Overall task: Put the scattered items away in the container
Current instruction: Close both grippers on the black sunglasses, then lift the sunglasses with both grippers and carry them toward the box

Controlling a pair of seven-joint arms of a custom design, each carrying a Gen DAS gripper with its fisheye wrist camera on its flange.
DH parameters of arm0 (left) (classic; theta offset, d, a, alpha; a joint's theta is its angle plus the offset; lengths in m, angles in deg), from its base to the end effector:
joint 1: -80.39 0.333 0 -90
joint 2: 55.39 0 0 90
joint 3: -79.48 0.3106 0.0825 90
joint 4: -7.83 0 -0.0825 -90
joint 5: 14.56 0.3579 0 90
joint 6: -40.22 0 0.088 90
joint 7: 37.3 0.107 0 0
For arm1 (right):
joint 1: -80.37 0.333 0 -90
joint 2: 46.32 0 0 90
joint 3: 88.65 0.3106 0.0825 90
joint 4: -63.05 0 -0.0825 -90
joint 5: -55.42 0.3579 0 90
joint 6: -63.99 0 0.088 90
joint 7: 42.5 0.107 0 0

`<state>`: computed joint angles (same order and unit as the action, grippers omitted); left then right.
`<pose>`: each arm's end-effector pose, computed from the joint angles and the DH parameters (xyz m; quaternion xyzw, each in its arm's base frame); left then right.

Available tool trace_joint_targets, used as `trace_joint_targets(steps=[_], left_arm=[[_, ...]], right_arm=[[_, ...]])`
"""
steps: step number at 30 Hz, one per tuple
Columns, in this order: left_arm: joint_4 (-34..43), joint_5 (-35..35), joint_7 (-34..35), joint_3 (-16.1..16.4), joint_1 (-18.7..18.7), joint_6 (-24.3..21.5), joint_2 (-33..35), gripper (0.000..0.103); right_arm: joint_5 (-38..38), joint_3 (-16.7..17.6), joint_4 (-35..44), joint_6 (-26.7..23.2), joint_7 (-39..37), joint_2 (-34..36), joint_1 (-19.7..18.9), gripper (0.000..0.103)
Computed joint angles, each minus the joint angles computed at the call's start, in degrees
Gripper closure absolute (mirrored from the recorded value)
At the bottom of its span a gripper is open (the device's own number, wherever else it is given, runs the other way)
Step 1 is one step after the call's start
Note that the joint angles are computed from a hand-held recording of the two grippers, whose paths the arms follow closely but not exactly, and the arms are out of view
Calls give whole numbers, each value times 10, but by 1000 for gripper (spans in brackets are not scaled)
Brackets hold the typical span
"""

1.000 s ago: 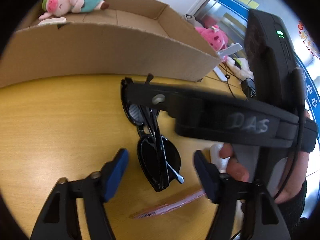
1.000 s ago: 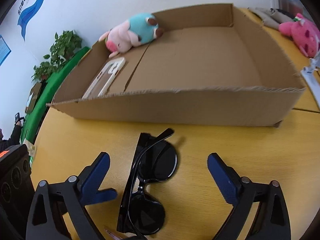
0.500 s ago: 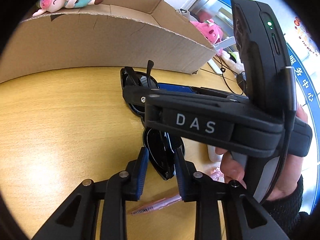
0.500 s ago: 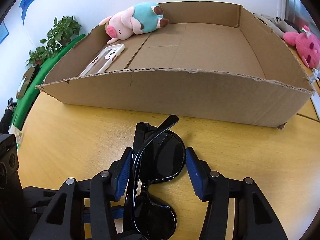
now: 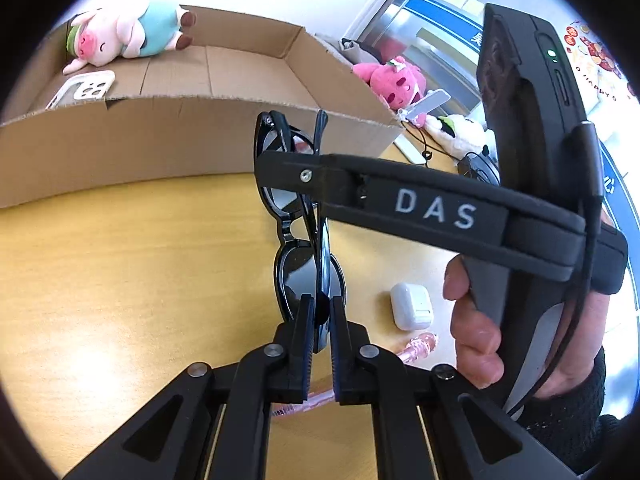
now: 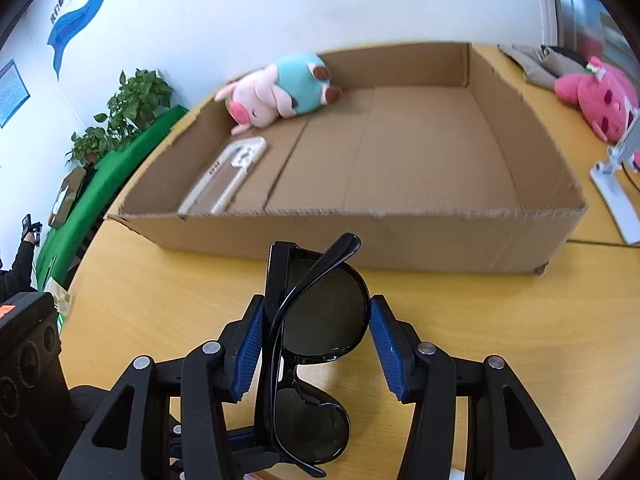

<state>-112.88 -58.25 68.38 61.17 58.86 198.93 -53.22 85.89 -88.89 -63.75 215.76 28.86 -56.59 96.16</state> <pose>0.4554 -0.3389 0.4707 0.5381 -0.7559 0.3698 0.0473 0.4997 0.1248 0.5273 -0.7269 0.5922 -0.0820 0.3380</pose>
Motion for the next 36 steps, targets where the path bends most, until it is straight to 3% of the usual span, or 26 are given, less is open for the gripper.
trace_joint_targets(steps=[19, 36], left_arm=[[12, -50, 56, 0, 10, 22, 2, 95], [16, -32, 53, 15, 8, 18, -25, 94]], right_arm=[[72, -15, 3, 5, -43, -24, 14, 48], [62, -12, 27, 9, -42, -33, 18, 48]])
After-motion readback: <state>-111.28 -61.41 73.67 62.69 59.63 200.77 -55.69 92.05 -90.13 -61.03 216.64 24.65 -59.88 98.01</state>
